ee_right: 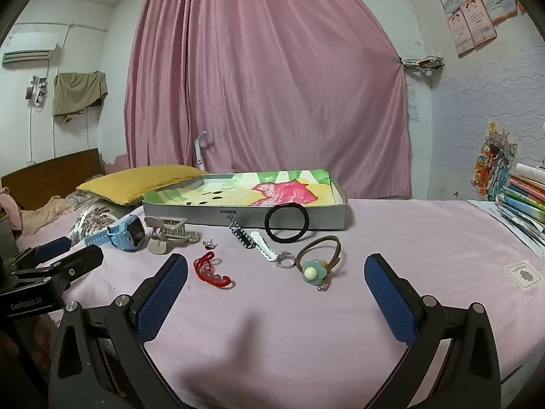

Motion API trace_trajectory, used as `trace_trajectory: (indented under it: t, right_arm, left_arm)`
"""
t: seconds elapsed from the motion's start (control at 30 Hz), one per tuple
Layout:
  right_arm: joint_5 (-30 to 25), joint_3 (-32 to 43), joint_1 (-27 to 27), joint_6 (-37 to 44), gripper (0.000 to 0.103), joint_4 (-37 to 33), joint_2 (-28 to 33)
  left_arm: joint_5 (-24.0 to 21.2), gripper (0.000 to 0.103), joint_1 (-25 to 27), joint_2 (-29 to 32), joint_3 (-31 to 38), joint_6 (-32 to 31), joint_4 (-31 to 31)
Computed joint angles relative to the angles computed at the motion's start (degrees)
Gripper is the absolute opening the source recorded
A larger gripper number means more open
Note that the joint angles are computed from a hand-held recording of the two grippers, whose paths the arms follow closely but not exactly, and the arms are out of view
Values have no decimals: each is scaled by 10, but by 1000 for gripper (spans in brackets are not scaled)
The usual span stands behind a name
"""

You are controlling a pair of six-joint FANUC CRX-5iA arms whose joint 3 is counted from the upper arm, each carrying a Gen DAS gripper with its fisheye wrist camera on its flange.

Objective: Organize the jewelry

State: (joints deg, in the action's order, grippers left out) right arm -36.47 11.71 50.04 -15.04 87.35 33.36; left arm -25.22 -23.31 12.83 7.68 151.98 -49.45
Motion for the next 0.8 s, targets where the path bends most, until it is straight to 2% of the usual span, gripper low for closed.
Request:
trace_trajectory:
  t: [0.8]
  right_arm:
    - [3,-2,-1,-9,102,6,-1]
  left_arm:
    - [-1,102,0,1,0,1,-1]
